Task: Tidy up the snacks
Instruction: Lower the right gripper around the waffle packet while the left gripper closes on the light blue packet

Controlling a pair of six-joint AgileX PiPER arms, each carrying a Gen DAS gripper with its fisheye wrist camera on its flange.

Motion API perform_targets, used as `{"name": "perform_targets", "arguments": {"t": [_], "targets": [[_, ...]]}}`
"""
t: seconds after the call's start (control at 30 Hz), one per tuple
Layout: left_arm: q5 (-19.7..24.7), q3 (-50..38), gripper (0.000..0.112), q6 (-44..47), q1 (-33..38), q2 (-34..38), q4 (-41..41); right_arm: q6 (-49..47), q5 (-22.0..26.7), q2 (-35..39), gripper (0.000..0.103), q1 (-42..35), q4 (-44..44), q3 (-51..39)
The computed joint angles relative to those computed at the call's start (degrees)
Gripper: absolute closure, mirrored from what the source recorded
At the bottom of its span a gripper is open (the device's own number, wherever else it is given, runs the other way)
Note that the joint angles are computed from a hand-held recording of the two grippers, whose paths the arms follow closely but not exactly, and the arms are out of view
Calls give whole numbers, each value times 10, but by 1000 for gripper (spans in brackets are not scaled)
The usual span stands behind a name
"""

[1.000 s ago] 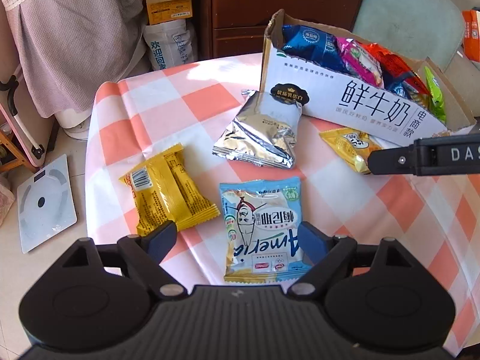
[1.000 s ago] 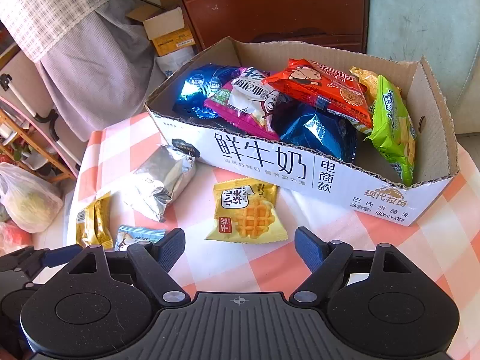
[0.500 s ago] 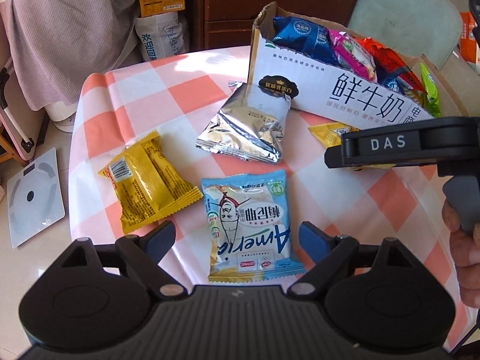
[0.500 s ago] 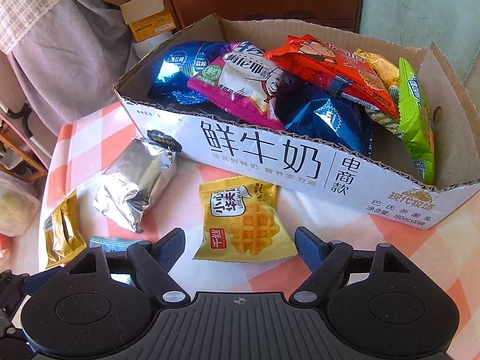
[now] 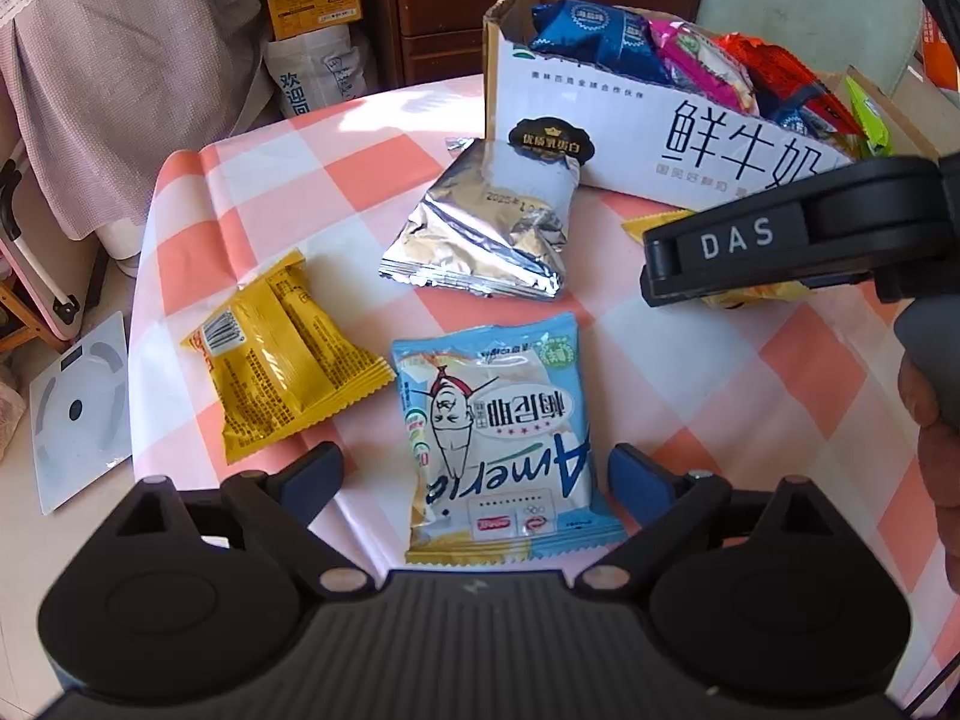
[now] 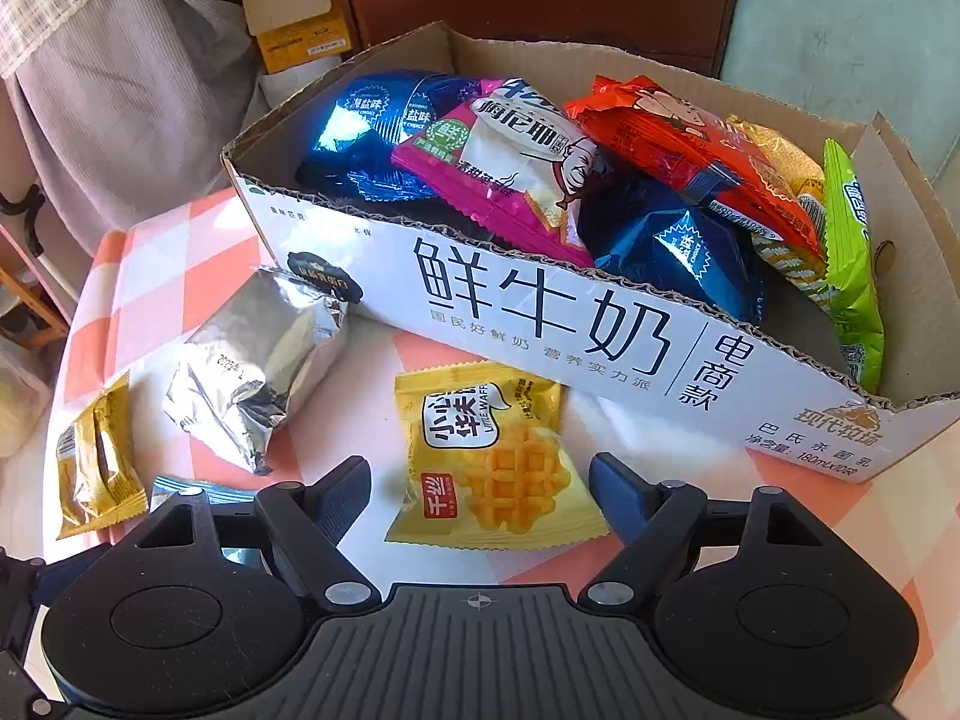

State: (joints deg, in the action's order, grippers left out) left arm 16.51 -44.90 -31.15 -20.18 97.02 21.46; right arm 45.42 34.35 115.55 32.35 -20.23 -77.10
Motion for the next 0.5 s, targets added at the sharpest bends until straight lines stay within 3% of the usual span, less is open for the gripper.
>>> {"name": "perform_targets", "arguments": {"t": [0.1,0.23,0.37,0.5], "targets": [[-5,5,18,-17,-3,-2,14,14,-2,-3,24,5,-16,6],[-18,14,33,22,-4,-13,-15,34,-2,-7,38,12,-52,15],[-29,22,49,33,-11,-20,-19,25,-10,-12,42,9,-51,23],[-36,28,55,20,-17,-26,-2,10,-15,-16,44,8,-42,27]]}}
